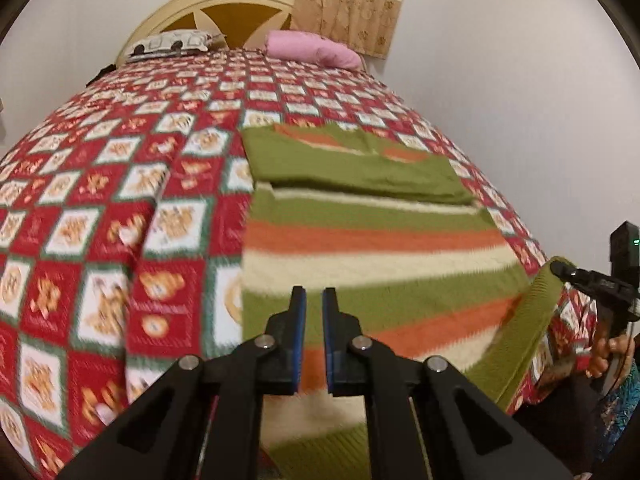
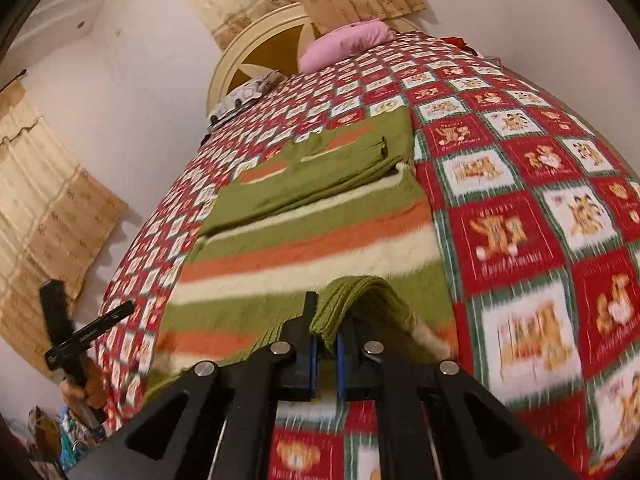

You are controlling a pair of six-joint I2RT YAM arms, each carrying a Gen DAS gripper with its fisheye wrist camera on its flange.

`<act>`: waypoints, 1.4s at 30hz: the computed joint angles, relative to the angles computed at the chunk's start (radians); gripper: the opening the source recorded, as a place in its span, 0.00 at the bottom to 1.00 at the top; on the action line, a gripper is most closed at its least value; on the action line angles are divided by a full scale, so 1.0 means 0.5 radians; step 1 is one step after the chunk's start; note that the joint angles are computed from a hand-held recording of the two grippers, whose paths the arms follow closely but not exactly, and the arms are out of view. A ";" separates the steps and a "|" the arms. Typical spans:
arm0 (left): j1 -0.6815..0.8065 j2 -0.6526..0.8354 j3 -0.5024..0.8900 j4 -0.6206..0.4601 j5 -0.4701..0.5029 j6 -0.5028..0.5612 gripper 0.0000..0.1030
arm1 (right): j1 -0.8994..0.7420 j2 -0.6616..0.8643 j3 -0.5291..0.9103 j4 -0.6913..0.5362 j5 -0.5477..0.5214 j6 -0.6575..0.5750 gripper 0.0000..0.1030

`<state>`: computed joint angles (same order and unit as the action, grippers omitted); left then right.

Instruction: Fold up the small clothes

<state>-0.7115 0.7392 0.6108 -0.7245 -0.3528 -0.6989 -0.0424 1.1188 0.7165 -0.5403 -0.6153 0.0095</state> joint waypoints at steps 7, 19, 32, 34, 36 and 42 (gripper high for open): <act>0.317 -0.369 -0.069 -0.208 0.148 0.418 0.27 | 0.184 0.479 0.114 0.395 0.216 0.222 0.06; -0.570 -0.162 -0.251 -0.326 -0.289 0.536 0.78 | 0.307 0.771 0.159 0.580 0.402 0.309 0.06; 0.295 0.241 -0.382 0.614 0.857 1.100 0.46 | 0.130 0.609 0.171 0.543 0.018 0.283 0.13; 0.542 0.197 -0.448 0.718 1.138 1.046 0.44 | 0.030 0.515 0.143 0.579 -0.111 0.313 0.26; 0.668 0.213 -0.486 0.802 1.318 0.992 0.44 | 0.012 0.415 0.113 0.598 -0.038 0.321 0.61; 0.919 0.250 -0.581 0.990 1.681 0.837 0.49 | -0.168 0.325 0.021 0.678 -0.090 0.339 0.65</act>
